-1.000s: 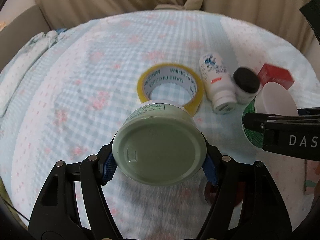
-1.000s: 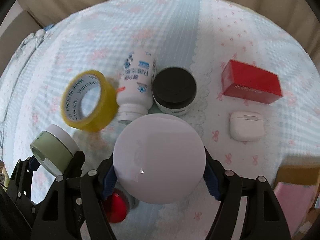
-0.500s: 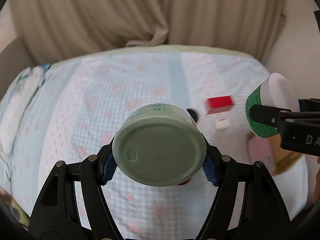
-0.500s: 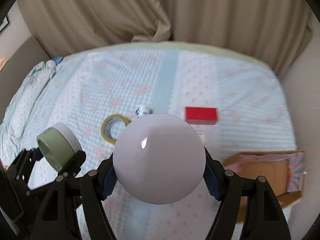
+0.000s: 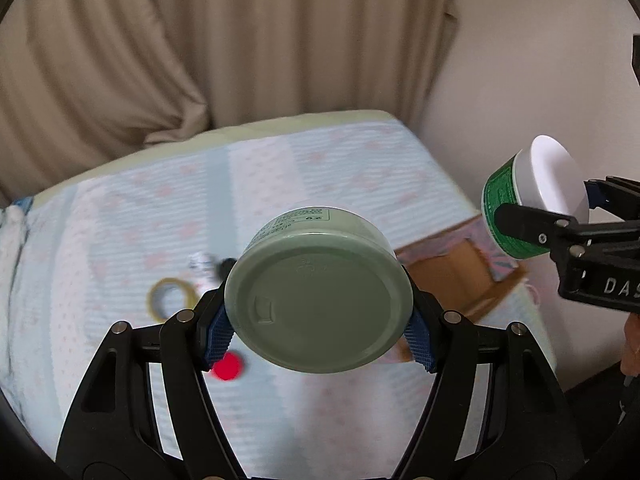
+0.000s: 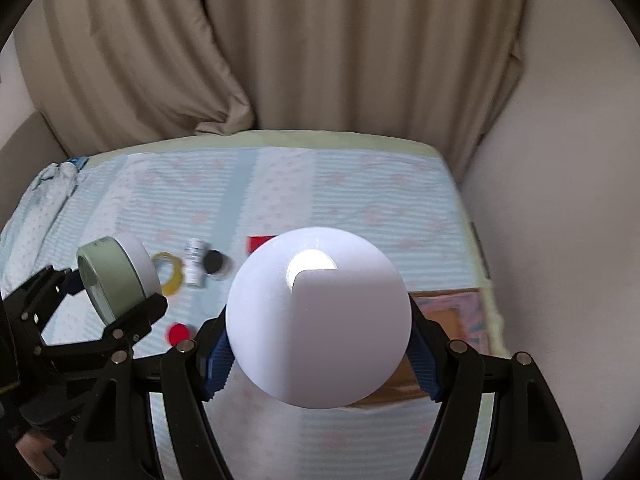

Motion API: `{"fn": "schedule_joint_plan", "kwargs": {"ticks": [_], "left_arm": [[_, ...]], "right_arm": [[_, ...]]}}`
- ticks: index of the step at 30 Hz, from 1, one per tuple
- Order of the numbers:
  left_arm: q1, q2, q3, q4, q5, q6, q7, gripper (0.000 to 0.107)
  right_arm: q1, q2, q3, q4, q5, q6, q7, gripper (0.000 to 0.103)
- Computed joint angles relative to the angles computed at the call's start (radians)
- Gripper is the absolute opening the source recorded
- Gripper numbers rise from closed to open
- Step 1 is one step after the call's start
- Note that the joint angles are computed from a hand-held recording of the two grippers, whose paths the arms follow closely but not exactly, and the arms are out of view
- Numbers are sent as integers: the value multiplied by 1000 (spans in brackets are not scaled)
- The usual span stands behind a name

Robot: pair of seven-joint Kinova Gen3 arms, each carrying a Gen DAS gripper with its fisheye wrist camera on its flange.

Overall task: Organize rigid objects
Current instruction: 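Carry both jars into the cardboard box and open both tools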

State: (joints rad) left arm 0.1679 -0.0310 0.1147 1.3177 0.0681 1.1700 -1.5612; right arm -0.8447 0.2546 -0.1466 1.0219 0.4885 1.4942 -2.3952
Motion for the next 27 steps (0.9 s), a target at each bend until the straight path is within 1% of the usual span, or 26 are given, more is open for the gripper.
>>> {"fn": "schedule_joint_plan", "kwargs": {"ticks": [3,6,9,13,17,19,22,24,25,27], "left_arm": [[62,55,58,-61,-53,26,105,68],[144,137,87,-129,-108,58,207,68],[216,221,84,-187,-134,87,268,68],[297,350,64,-275,-151,146,315,68],[329,468,42,-338,-120,209,336,68],[341,524,33,-358,-103,228,347,68],[351,617,20,-419,-92,280,343,68],[354,671,12,-451,-91,311,330,68],[360,701,7,-480,-94,335,322,68],[371,757,0,-530,-104,368,290,68]], "right_arm": [[78,-77,3,106,-45,-38,61,69],[187,-132,5,201,-113,-79,138,69],[306,-156,21,285,-204,-142,224,69],[425,-166,42,381,-283,-207,325,69],[528,-115,68,446,-380,-268,436,69],[562,-86,74,467,-413,-293,482,69],[598,-28,75,497,-447,-340,575,69],[599,-6,81,517,-453,-367,639,69],[610,7,66,526,-450,-383,679,69],[654,26,4,546,-435,-417,761,69]]}}
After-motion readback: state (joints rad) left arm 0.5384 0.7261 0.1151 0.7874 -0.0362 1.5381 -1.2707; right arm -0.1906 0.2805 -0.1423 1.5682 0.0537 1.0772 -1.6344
